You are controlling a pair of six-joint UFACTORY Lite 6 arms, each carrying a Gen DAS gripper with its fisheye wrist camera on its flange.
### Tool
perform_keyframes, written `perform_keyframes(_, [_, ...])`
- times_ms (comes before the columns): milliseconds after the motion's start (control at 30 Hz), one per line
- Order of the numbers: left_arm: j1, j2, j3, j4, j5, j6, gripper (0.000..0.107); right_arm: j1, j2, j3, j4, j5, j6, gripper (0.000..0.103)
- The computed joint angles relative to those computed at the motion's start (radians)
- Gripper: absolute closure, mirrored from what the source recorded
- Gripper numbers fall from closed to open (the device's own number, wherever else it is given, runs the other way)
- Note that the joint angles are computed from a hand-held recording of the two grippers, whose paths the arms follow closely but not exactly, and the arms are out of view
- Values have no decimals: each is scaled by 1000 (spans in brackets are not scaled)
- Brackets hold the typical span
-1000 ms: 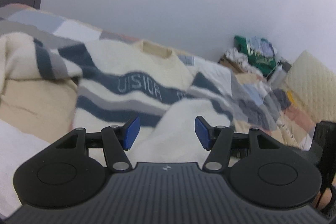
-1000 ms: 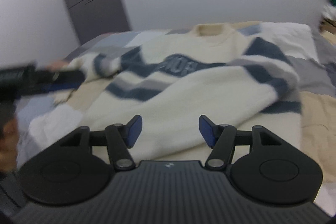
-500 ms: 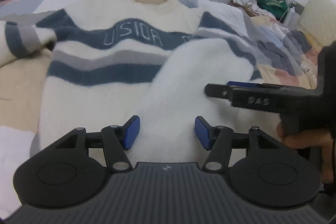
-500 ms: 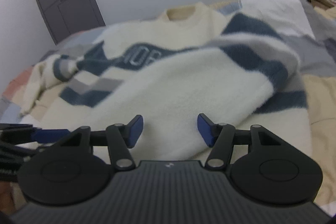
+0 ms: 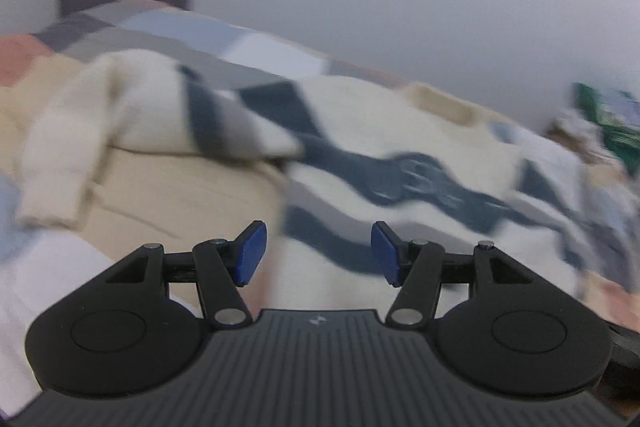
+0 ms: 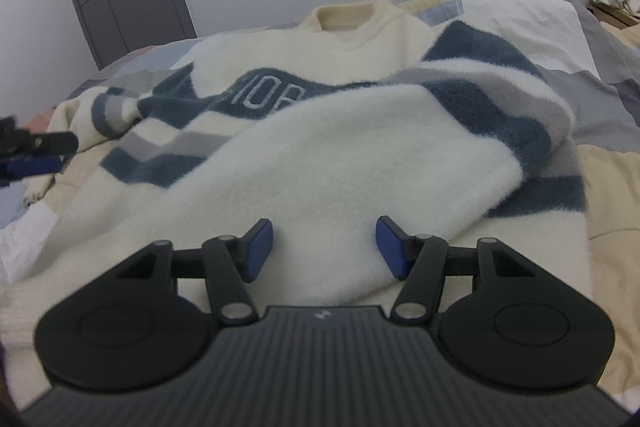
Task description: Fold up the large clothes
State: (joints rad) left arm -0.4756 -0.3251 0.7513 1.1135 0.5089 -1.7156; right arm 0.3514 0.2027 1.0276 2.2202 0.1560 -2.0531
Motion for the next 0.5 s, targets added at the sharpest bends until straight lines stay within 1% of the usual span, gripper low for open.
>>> perform_keyframes(33, [34,45,34,-8,26,33,43,-3,-3,-4,-10,5,11,44])
perform_keyframes(100, [93,141,109,-26,85,100,42,-15,-7,-5,-88,18,89,43])
perform_keyframes(167, [163,230,166,0,105,200,42,-32,-9,-7,-174,43,174,43])
perform_keyframes(200, [190,286,210,19,141,259,42,-34,-6,-6,-191,48,184,43])
perform_keyframes(267, [256,356,256,92,186,303,42,-34,-6,-11,-163,53,139,41])
perform_keyframes(367, [332,398,261,214,208,314,41,-30,3,-5,-166,63,131,31])
perform_keyframes(400, [353,419,267,232,212,325,36,-28,7,-3,-156,68,115,29])
perform_keyframes(467, [402,447,266,238,175,357,35,-19,13,-4,-98,66,52,28])
perform_keyframes(500, [411,470,269,240,180,362,35,-18,16,-3,-80,66,31,28])
